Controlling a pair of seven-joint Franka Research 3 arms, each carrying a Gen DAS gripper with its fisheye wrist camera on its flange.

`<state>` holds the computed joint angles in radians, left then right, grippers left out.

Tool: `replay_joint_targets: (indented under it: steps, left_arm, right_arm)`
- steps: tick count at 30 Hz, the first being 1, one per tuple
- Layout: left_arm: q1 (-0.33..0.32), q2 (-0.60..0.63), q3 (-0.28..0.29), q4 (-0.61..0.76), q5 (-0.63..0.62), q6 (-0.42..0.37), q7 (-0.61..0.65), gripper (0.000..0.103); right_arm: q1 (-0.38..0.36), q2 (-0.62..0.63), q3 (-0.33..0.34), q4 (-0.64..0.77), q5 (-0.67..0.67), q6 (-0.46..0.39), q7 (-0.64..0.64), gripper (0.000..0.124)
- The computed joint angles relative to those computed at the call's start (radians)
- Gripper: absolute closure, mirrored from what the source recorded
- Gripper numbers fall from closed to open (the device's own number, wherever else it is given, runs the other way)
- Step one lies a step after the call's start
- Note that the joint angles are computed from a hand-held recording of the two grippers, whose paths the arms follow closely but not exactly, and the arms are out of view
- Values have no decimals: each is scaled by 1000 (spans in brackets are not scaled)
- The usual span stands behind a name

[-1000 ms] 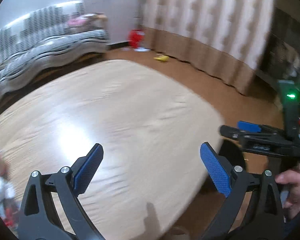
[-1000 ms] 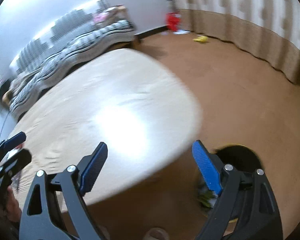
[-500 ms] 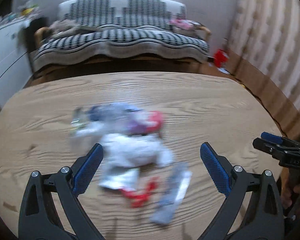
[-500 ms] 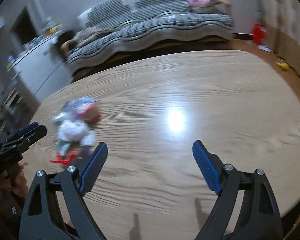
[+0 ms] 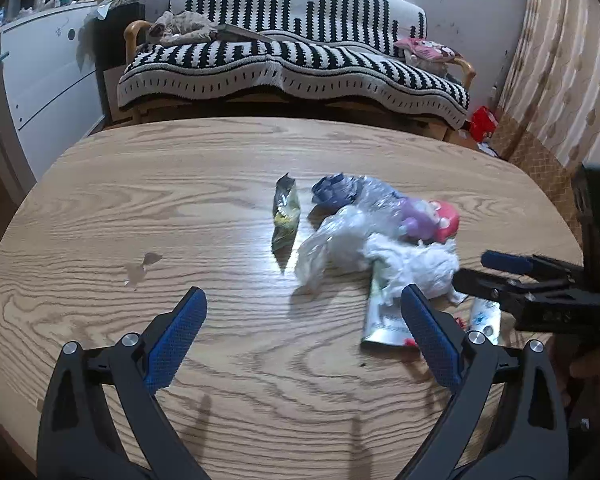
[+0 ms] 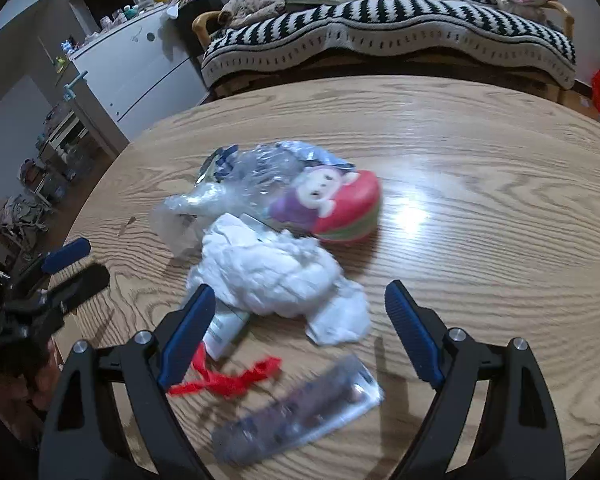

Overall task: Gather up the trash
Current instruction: 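Grasp the crumpled white tissue with the right gripper and lift it, then grasp the green-white cigarette pack with the left gripper and lift it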

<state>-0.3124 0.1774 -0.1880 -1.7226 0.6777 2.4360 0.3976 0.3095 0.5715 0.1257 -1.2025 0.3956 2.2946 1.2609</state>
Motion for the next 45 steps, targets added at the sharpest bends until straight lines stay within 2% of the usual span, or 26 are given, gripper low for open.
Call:
replay_joint_targets:
  steps: [10, 12, 18, 25, 33, 36, 38, 41, 42, 43, 45]
  left_arm:
    - [5, 33, 4, 9, -22, 28, 73, 8]
    - [2, 40, 6, 17, -25, 33, 78, 8]
    - [-11, 70, 9, 50, -30, 25, 99, 8]
    - [-31, 155, 13, 150, -63, 5, 148, 8]
    - [-85, 318, 22, 364, -123, -107, 303, 8]
    - [-105, 358, 31, 420, -142, -155, 341, 9]
    - [-106, 367, 32, 432, -164, -157, 350, 9]
    - [-119, 368, 47, 439, -159, -166, 345, 23]
    - [-124, 369, 51, 444, -152, -173, 344, 32]
    - [-127, 367, 55, 445, -147, -176, 341, 46]
    - [-119, 359, 50, 436, -163, -164, 331, 49]
  right_arm:
    - [30, 119, -10, 163, -53, -68, 51, 43]
    - [33, 140, -10, 194, -60, -86, 56, 62]
    - [20, 123, 4, 169, -36, -88, 31, 98]
    - [0, 36, 16, 58, 17, 3, -12, 100]
    - [-25, 7, 10, 26, 48, 19, -11, 100]
    - [-37, -7, 10, 8, 61, 27, -18, 100]
    - [-42, -16, 11, -5, 69, 32, -23, 100]
    - [-49, -22, 10, -13, 76, 36, -30, 100]
    - [-51, -25, 9, -17, 79, 37, -32, 100]
    - [-53, -29, 9, -22, 82, 40, -33, 100]
    - [-53, -32, 8, -26, 82, 42, -33, 100]
